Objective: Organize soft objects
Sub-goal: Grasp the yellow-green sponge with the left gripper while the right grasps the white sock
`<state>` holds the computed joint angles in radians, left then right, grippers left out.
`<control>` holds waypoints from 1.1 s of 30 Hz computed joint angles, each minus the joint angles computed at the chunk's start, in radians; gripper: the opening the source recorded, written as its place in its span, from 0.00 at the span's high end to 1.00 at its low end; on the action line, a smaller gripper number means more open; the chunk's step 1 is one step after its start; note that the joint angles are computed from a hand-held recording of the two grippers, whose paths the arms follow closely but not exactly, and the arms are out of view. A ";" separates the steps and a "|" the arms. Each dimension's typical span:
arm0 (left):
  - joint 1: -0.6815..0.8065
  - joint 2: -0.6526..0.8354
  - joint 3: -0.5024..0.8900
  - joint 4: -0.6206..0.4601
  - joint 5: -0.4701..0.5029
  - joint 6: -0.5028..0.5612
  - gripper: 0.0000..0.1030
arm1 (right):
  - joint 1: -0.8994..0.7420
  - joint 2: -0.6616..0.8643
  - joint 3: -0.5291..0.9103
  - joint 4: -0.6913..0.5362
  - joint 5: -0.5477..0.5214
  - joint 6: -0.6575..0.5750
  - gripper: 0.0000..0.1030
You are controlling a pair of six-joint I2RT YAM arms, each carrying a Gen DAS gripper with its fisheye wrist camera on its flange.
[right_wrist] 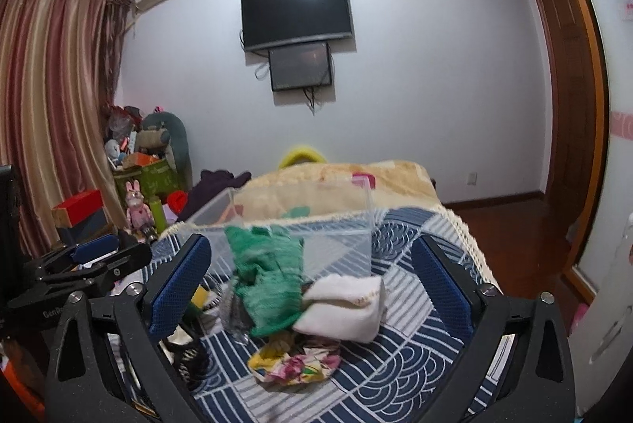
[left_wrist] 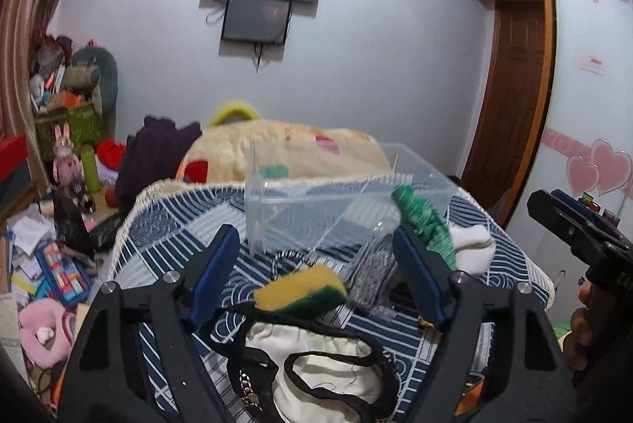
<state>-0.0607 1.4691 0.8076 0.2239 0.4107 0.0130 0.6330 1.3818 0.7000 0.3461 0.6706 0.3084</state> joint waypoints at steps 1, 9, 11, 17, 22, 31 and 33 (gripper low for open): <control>0.003 0.018 0.014 -0.010 0.002 -0.003 0.24 | -0.009 0.006 0.002 -0.013 -0.010 0.011 0.10; -0.003 0.158 0.102 -0.079 0.042 -0.003 0.24 | -0.062 0.065 0.036 -0.101 -0.067 0.072 0.33; -0.007 0.172 0.101 -0.070 0.041 0.003 0.24 | -0.074 0.075 0.045 -0.124 -0.083 0.084 0.37; 0.004 0.247 0.160 -0.126 0.076 -0.001 0.24 | -0.096 0.119 0.078 -0.175 -0.126 0.112 0.39; 0.022 0.302 0.208 -0.175 0.102 -0.014 0.24 | -0.132 0.180 0.112 -0.216 -0.193 0.137 0.39; 0.037 0.329 0.238 -0.202 0.084 -0.045 0.49 | -0.130 0.197 0.111 -0.208 -0.216 0.144 0.73; 0.049 0.328 0.238 -0.197 0.110 -0.050 0.52 | -0.130 0.186 0.101 -0.193 -0.220 0.143 0.77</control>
